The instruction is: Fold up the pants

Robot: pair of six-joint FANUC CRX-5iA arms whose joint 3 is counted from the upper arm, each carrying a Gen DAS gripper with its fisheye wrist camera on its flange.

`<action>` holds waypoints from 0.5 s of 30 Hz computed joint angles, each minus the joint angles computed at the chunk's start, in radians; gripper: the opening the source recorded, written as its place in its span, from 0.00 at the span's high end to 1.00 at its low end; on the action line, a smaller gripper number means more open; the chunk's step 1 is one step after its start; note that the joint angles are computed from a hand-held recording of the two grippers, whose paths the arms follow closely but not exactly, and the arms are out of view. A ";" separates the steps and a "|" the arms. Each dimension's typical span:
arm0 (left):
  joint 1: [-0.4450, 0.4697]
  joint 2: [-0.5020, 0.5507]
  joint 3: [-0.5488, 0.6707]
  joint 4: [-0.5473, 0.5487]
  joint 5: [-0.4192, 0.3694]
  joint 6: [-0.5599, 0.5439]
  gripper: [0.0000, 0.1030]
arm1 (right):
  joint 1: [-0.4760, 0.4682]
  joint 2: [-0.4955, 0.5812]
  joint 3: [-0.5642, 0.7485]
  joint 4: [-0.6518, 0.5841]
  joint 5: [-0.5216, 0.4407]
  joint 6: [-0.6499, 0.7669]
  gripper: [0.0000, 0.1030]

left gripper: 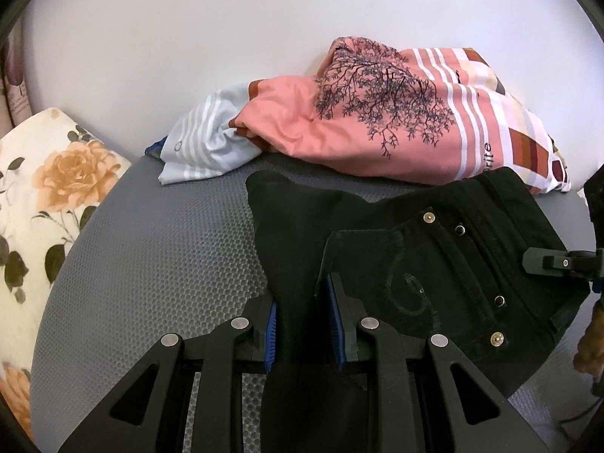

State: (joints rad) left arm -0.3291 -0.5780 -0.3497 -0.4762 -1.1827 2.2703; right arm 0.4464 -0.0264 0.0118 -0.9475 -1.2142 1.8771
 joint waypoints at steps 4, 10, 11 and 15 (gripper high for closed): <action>0.015 -0.006 -0.019 0.011 0.007 0.001 0.76 | 0.008 -0.006 -0.016 0.023 0.013 -0.008 0.76; 0.048 -0.017 -0.048 0.034 0.022 0.005 0.66 | 0.025 -0.018 -0.042 0.060 0.048 -0.013 0.76; 0.051 -0.019 -0.052 0.034 0.024 0.009 0.64 | 0.035 -0.022 -0.047 0.079 0.059 -0.016 0.76; 0.029 -0.009 -0.054 -0.003 0.012 0.058 0.54 | 0.069 -0.047 -0.084 0.128 0.122 -0.027 0.76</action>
State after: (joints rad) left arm -0.2999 -0.5870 -0.4037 -0.4796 -1.1711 2.3288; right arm 0.5153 -0.0732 -0.0718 -0.8195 -1.0919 1.8498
